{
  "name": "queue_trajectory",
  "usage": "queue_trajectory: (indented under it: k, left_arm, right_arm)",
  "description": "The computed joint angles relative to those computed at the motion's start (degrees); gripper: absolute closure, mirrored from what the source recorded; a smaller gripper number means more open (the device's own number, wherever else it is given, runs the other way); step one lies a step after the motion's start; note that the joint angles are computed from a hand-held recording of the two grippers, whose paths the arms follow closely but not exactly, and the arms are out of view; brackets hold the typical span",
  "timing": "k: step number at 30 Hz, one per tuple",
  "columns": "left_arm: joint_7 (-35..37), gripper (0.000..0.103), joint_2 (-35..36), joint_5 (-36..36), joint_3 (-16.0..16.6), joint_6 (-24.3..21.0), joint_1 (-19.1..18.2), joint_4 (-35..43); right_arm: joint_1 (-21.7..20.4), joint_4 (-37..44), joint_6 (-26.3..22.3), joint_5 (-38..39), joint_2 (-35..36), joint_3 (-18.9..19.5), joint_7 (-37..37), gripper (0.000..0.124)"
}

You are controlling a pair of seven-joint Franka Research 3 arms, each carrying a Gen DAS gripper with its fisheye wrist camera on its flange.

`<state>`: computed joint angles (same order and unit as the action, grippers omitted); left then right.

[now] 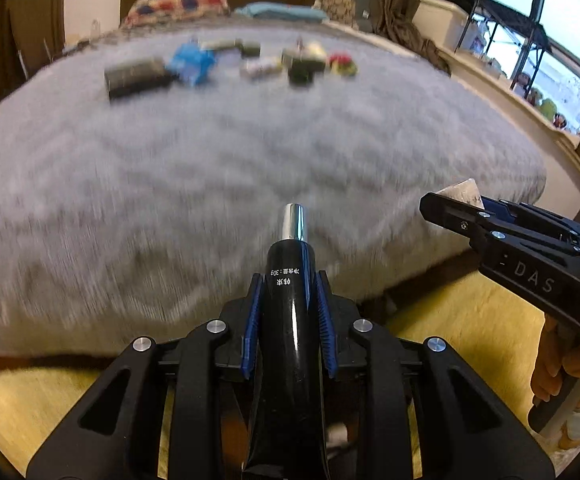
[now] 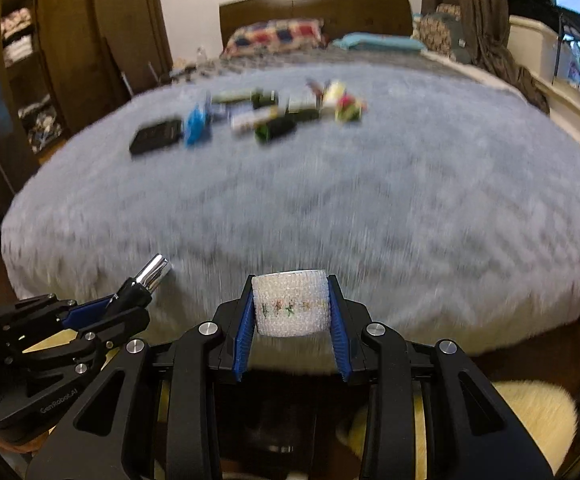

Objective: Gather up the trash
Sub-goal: 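Lower the tape roll into the bin and open the right gripper while the left drops the tube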

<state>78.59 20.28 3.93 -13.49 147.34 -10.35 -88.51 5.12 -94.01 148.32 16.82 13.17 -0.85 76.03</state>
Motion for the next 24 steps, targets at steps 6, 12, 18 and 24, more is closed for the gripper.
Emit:
queue_trajectory:
  k: [6, 12, 18, 24]
  left_arm:
    - [0.7, 0.079, -0.2, -1.8, -0.6, -2.8, 0.4, -3.7]
    - [2.3, 0.079, 3.9, -6.4, -1.7, -9.3, 1.8, -1.5]
    - [3.5, 0.079, 7.4, -8.5, -2.0, -13.5, 2.1, 2.6]
    - [4.2, 0.078, 8.7, -9.2, -2.0, -14.7, 1.9, 3.9]
  right_arm:
    - [0.2, -3.3, -4.8, 0.5, 0.0, 0.2, -0.4, 0.090]
    - [0.5, -1.9, -9.8, -0.2, 3.2, 0.3, 0.6, 0.090]
    - [0.8, 1.7, -15.2, -1.1, 6.7, 0.3, 1.7, 0.089]
    - [0.6, 2.1, -16.0, -0.5, 7.3, 0.5, 1.1, 0.087]
